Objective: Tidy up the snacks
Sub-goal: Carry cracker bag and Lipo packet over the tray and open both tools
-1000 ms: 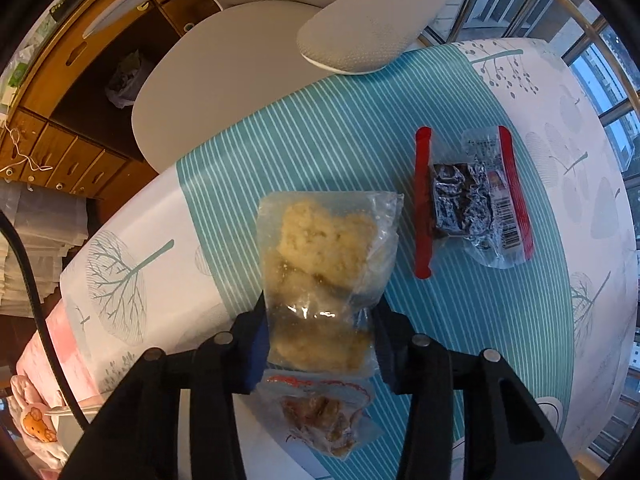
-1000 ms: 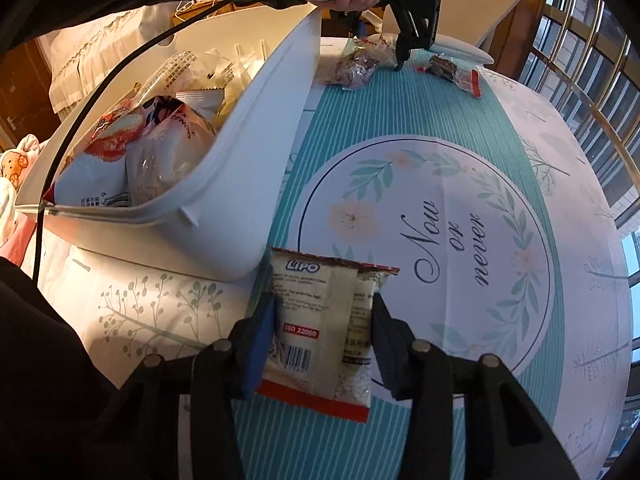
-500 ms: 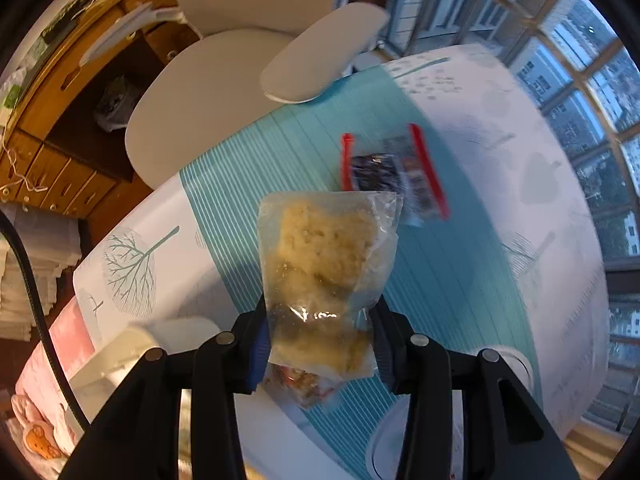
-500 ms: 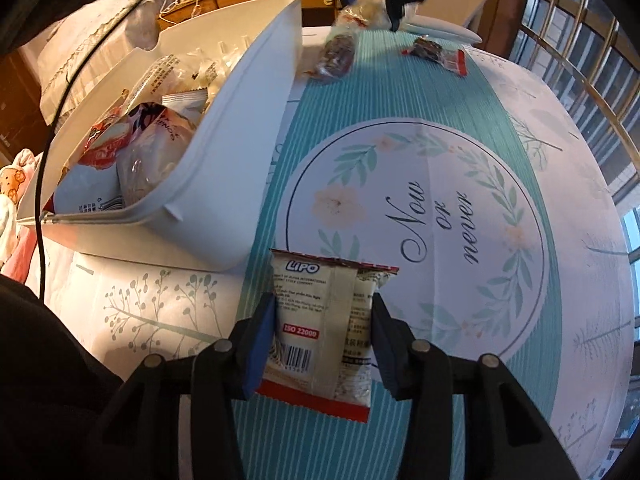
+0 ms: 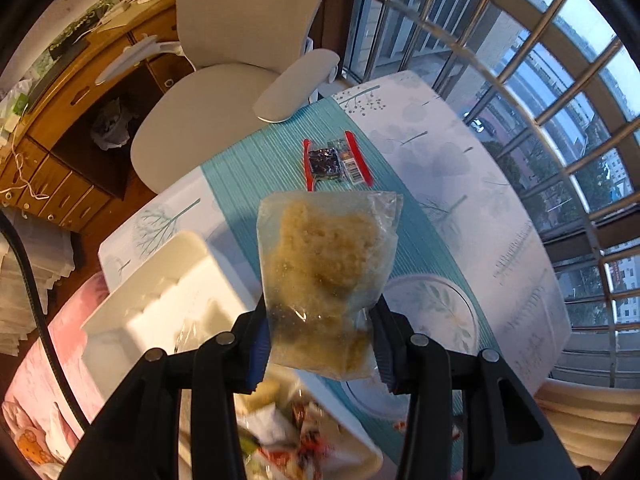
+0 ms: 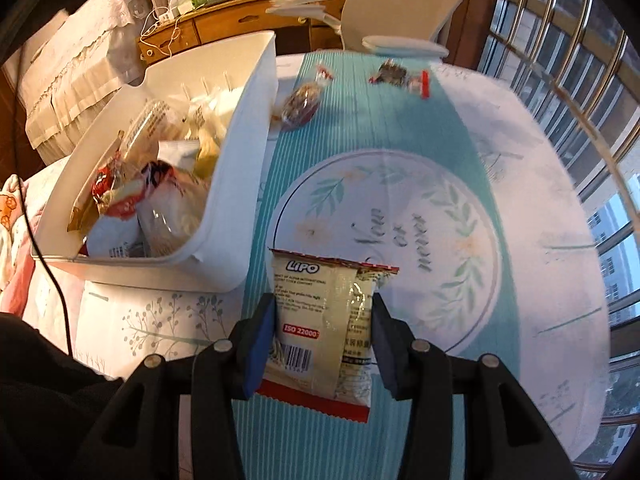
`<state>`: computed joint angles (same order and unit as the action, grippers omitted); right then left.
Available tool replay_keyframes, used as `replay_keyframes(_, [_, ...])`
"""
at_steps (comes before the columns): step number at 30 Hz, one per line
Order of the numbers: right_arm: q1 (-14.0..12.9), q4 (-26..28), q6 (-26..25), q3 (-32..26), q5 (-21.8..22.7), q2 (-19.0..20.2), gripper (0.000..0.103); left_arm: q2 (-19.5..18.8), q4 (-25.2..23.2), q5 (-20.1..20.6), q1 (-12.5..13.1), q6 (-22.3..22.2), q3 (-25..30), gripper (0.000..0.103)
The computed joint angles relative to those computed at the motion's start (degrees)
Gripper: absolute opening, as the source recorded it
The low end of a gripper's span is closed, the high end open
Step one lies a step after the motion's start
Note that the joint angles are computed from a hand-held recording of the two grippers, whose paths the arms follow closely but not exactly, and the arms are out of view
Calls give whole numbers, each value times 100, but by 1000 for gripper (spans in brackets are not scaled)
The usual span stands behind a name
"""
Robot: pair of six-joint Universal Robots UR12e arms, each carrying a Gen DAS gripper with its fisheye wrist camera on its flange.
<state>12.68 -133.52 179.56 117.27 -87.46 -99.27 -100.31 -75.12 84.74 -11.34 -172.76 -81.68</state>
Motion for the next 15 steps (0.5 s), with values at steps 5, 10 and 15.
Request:
replay_keyframes(5, [77, -161, 56, -30, -387, -113, 46, 484, -19, -148, 161, -31, -351, 42])
replay_keyframes(10, [73, -259, 265, -54, -471, -211, 46, 914, -75, -146, 308, -127, -738, 42])
replay_keyframes(15, [55, -398, 554, -97, -404, -259, 46, 1312, -76, -114, 473, -266, -1148, 42])
